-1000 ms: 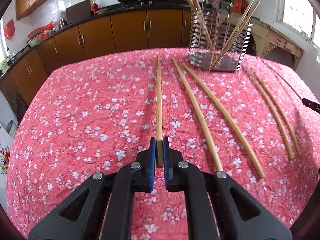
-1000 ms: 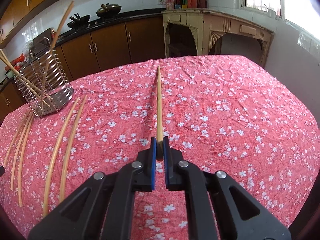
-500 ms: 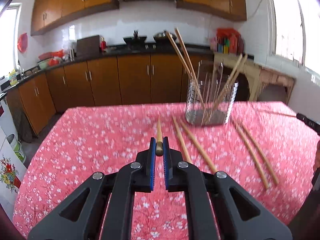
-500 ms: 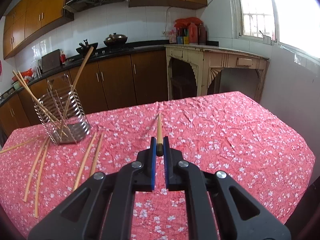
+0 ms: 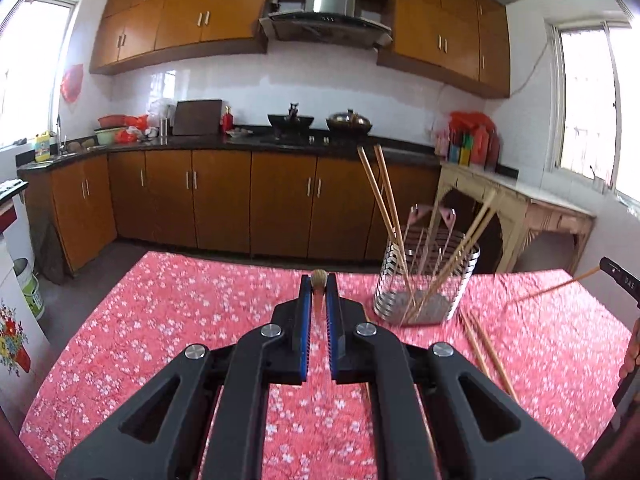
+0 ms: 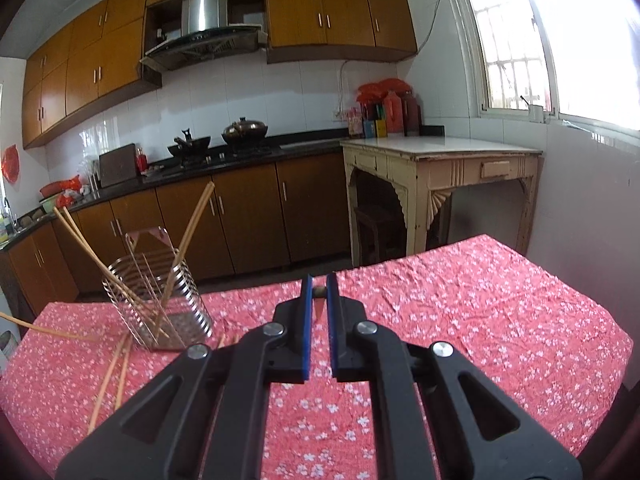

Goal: Organize utensils
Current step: 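Lift both chopsticks upright and carry them over the wire holder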

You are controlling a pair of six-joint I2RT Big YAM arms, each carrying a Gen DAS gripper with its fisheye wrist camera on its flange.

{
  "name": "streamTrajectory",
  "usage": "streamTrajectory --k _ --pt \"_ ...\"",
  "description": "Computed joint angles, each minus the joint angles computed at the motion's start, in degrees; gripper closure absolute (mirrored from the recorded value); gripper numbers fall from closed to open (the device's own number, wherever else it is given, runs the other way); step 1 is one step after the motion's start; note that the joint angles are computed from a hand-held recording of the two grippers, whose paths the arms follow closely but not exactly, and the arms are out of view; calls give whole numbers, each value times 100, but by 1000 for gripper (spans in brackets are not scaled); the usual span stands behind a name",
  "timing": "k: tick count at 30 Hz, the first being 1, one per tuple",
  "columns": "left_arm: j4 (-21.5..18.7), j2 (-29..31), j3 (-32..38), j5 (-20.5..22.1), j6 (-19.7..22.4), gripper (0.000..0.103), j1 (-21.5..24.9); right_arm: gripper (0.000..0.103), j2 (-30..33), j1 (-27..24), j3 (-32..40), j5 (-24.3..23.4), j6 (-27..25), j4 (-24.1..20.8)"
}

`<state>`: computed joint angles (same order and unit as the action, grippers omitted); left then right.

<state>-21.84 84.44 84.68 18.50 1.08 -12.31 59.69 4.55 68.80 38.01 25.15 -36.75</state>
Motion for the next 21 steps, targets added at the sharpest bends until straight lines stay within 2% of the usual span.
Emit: streamTrajectory --k 11,21 --pt "247 -45 155 36 -266 96 35 95 43 128 309 74 -341 399" --pt "387 -104 186 91 -329 96 9 95 -6 281 449 -38 -474 545"
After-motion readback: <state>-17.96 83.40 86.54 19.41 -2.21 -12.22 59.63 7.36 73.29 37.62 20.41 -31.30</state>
